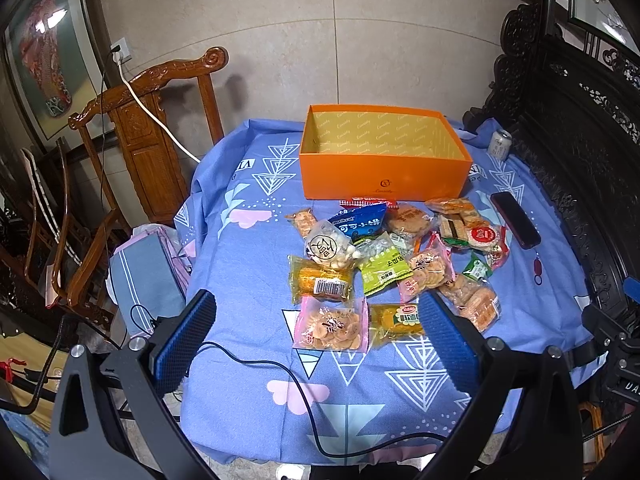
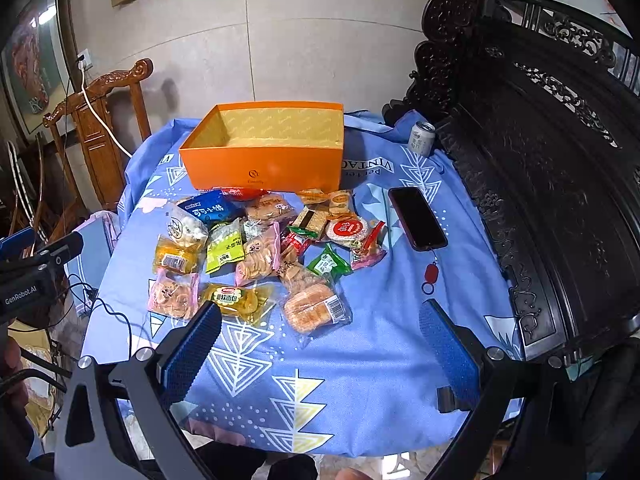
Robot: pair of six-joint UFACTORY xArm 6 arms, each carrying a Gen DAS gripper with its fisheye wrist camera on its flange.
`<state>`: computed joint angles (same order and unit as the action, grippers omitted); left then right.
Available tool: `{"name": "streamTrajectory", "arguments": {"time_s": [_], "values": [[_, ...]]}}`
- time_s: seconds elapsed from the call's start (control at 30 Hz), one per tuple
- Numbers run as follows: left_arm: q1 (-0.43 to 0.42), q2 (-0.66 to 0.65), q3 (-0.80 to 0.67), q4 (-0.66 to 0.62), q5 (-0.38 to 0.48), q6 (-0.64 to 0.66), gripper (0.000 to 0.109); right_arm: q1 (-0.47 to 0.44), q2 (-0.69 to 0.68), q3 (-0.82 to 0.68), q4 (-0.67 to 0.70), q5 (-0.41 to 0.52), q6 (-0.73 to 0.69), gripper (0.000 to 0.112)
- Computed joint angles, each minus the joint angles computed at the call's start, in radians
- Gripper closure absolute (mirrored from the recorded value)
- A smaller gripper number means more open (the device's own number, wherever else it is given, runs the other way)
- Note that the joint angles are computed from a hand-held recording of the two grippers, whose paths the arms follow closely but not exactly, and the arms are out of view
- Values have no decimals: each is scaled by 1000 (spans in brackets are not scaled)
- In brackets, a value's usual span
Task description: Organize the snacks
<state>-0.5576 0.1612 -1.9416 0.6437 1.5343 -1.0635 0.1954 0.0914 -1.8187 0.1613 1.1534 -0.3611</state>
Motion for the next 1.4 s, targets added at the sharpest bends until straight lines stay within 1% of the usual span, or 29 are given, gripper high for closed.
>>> {"name": "streamTrajectory", "arguments": {"time_s": [0.13, 0.2, 0.23, 0.27, 0.3, 0.37, 0.4, 0.53, 0.63, 0.7, 0.77, 0.8, 0.87, 0.9, 1.03, 1.13, 1.23, 1.3, 1.37, 1.4], "values": [[13, -35, 45, -10, -26, 1, 10, 0, -2, 4, -2, -7, 2, 13], [36, -54, 118, -13, -105, -26, 10, -3, 0, 14, -1, -21, 3, 13], [47, -93, 187, -5, -160, -51, 10, -7, 0, 24, 4, -30, -2, 13], [54, -116, 225, -1, -185, -62, 10, -13, -6, 42, 10, -37, -11, 13], [58, -115, 233, -5, -198, -66, 10, -18, 0, 56, 13, -46, -20, 13], [80, -127, 275, -43, -244, -63, 10, -20, 8, 78, 13, -56, -29, 13], [91, -147, 319, -62, -279, -65, 10, -24, 10, 95, 15, -58, -35, 13], [114, -180, 417, -84, -366, -63, 10, -26, 32, 147, 45, -76, -57, 13], [142, -196, 478, -123, -434, -49, 10, -22, 65, 187, 99, -102, -58, 13], [165, -207, 519, -157, -481, -41, 10, -20, 115, 164, 122, -75, -8, 13], [185, -211, 548, -179, -507, -31, 10, -23, 167, 138, 150, -49, 75, 13], [195, -210, 559, -185, -518, -19, 10, -28, 187, 135, 181, -50, 122, 13], [210, -206, 565, -196, -526, 11, 10, -26, 211, 143, 200, -76, 206, 13], [217, -199, 562, -201, -527, 30, 10, -18, 228, 146, 188, -101, 267, 13], [238, -162, 539, -190, -544, 138, 10, 8, 290, 120, 156, -147, 412, 13], [244, -135, 520, -156, -573, 218, 10, 18, 320, 113, 147, -167, 494, 13], [258, -98, 496, -171, -617, 313, 10, 25, 335, 115, 133, -182, 560, 13], [270, -78, 487, -197, -648, 364, 10, 28, 338, 128, 118, -216, 582, 23], [283, -62, 487, -241, -694, 423, 10, 34, 332, 142, 74, -243, 596, 31], [287, -55, 488, -258, -714, 446, 10, 38, 336, 139, 53, -250, 595, 32]]}}
